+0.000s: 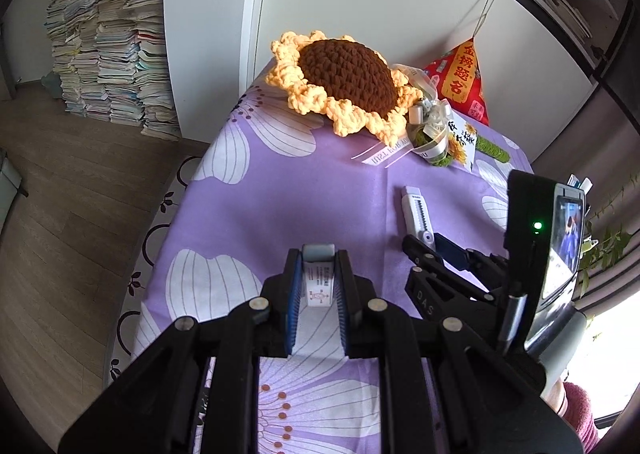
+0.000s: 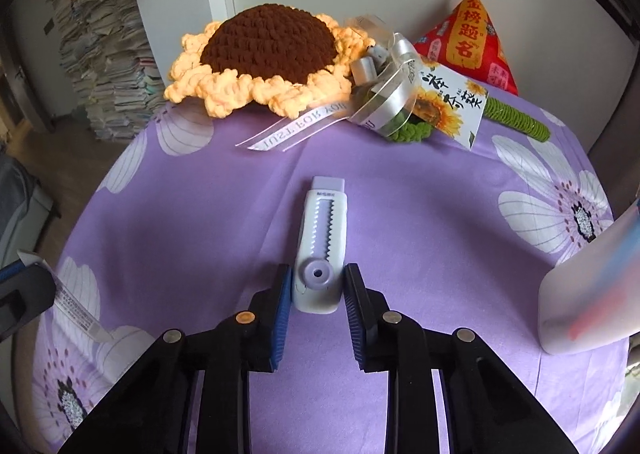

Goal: Organize stationery
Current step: 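Grasp the white utility knife with the right tool while the left tool holds the eraser, then lift and carry the eraser and utility knife toward the white cup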

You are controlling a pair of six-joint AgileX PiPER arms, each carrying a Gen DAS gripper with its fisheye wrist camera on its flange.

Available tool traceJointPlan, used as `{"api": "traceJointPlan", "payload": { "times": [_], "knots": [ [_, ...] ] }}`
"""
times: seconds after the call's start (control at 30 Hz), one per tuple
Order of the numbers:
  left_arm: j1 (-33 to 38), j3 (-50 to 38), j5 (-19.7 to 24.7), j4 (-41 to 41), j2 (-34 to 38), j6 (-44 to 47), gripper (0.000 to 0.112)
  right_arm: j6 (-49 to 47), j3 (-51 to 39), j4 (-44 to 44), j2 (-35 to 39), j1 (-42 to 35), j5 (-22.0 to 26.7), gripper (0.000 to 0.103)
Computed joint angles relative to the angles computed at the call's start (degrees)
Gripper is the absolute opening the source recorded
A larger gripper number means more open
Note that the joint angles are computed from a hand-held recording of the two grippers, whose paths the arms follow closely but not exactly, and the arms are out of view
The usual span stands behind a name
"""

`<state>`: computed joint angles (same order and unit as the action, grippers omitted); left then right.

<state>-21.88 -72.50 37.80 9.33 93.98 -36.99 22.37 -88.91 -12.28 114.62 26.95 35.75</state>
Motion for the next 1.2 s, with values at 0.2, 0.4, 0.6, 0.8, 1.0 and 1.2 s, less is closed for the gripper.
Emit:
{"api": "traceJointPlan", "payload": {
  "times": [0.2, 0.4, 0.6, 0.8, 1.0, 1.2],
  "knots": [
    [-0.16, -0.48, 0.4, -0.39, 0.0, 0.96, 0.014, -4.43, 4.46, 4.06, -4.43, -1.65, -1.94, 0.027],
    [-1.53, -1.5, 0.88, -0.94, 0.35, 1.55, 0.014, -6.22, 13.54, 3.45, -13.57, -2.23, -6.16, 0.026],
    [-3.94, -3.2, 2.0, 0.18, 0.81, 0.92, 0.014, -9.17, 21.59, 7.31, -22.23, -5.79, -10.7, 0.026],
    [-7.04, -5.03, 3.14, 1.87, 1.35, -0.36, 0.014, -14.2, 26.67, 11.23, -28.06, -8.68, -11.63, 0.026],
    [-10.26, -7.6, 4.73, 3.93, 2.46, -2.14, 0.014, -17.17, 31.96, 13.49, -33.87, -12.26, -13.45, 0.026],
    [-14.09, -10.97, 7.37, 6.7, 4.07, -4.85, 0.014, -26.68, 35.55, 23.18, -37.73, -19.09, -14.08, 0.026]
  ]
}}
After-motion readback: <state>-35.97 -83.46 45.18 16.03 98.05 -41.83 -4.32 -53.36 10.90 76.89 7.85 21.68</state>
